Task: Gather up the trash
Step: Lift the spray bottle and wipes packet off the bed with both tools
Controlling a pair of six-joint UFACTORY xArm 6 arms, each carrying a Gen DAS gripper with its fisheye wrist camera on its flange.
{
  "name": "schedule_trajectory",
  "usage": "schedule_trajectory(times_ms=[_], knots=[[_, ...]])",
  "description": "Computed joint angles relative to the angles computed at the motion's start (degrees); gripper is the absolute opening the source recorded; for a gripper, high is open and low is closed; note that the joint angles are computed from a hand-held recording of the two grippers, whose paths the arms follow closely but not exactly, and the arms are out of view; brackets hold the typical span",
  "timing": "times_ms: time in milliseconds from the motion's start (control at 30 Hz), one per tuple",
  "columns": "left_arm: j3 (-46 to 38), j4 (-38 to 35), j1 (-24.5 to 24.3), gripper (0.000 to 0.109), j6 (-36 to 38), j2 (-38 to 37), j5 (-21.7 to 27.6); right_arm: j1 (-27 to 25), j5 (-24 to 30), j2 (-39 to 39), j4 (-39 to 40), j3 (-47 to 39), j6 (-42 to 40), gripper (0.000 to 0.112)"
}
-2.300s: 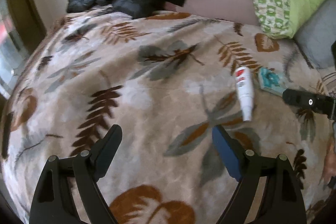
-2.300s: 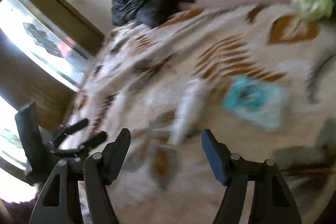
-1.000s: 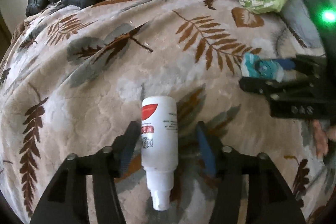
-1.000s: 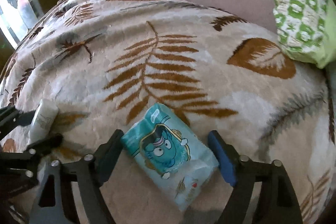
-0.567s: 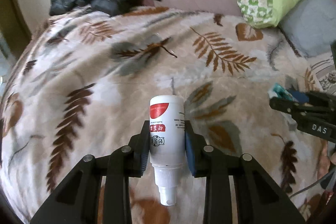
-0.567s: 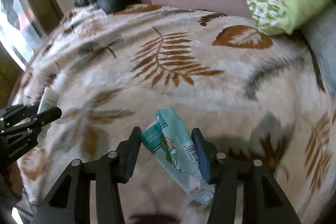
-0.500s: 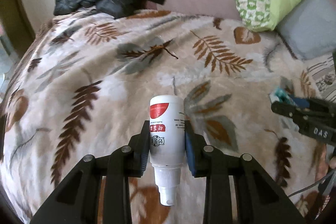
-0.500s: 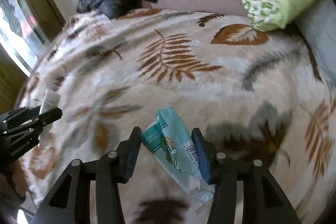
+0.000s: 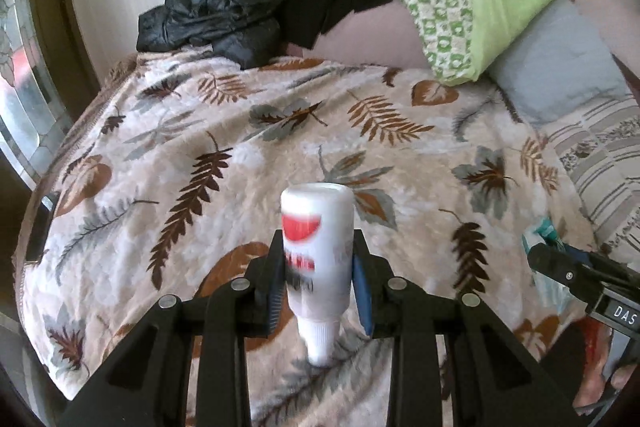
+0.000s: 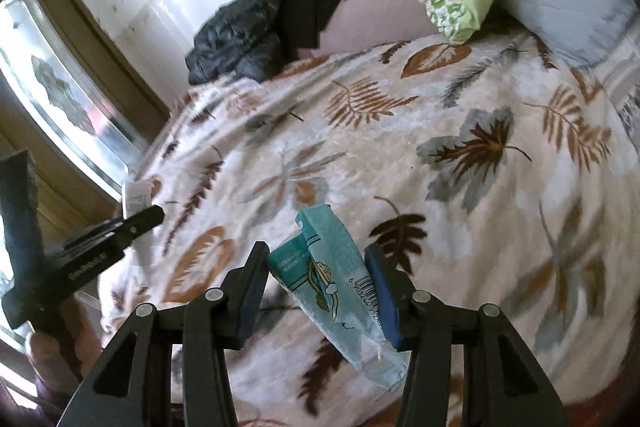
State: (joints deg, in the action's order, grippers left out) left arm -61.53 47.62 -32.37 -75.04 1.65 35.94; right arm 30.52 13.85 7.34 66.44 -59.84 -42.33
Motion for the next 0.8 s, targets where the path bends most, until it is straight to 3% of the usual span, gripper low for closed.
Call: schedule_trajectory(times_ms=[300,567,800], knots=[[0.3,8.18,-7.55,0.029,-4.08,-3.91,8.52,2.65,-5.88,-11.74,11.26,10.28,-5.48,0.053],[-2.46,8.64,-10.35,0.029,-1.74,-2.26,8.95,3.92,-14.05,-20.24,19.34,16.15,-12.03,0.053],[-7.25,6.94,-11.91,0.029,1.75,2.28,6.92,1.0,-15.38,-24.48,21.69,19.46,-13.47,0.053]])
